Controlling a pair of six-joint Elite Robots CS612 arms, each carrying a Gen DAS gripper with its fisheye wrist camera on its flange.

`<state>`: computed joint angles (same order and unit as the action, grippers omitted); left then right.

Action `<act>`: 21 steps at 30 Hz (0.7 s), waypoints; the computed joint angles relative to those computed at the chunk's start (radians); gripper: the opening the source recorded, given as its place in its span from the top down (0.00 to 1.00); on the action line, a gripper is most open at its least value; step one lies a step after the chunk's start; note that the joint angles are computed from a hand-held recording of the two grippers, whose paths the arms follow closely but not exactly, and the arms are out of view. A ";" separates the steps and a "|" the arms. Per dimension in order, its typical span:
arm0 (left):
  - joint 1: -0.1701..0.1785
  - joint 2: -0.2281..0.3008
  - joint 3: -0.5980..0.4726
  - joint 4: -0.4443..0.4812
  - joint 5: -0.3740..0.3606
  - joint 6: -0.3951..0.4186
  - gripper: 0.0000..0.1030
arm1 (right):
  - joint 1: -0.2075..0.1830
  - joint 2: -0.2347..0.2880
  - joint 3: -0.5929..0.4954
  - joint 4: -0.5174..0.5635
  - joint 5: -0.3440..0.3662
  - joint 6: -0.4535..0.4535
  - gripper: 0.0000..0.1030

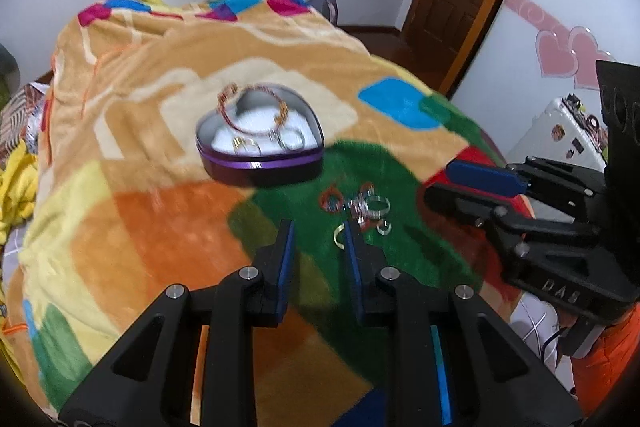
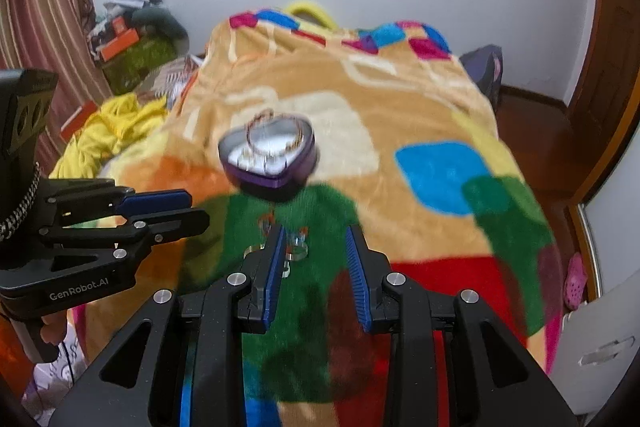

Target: Organize jewelry

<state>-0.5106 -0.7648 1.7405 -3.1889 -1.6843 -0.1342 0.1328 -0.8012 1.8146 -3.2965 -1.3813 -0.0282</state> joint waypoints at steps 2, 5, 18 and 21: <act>0.000 0.005 0.001 0.007 -0.010 -0.007 0.77 | 0.001 0.008 -0.004 0.023 0.011 -0.009 0.73; 0.002 0.011 0.001 0.015 -0.022 -0.013 0.77 | 0.004 0.018 -0.012 0.058 0.028 -0.033 0.73; 0.012 0.034 -0.027 0.063 -0.085 -0.003 0.77 | -0.004 0.051 -0.024 0.037 0.081 -0.092 0.90; 0.010 0.038 -0.034 0.070 -0.091 0.001 0.77 | -0.008 0.051 -0.021 0.027 0.099 -0.090 0.92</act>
<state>-0.5005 -0.7269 1.7066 -3.1188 -1.7751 -0.1331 0.1244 -0.7503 1.7938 -3.2694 -1.2819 -0.1187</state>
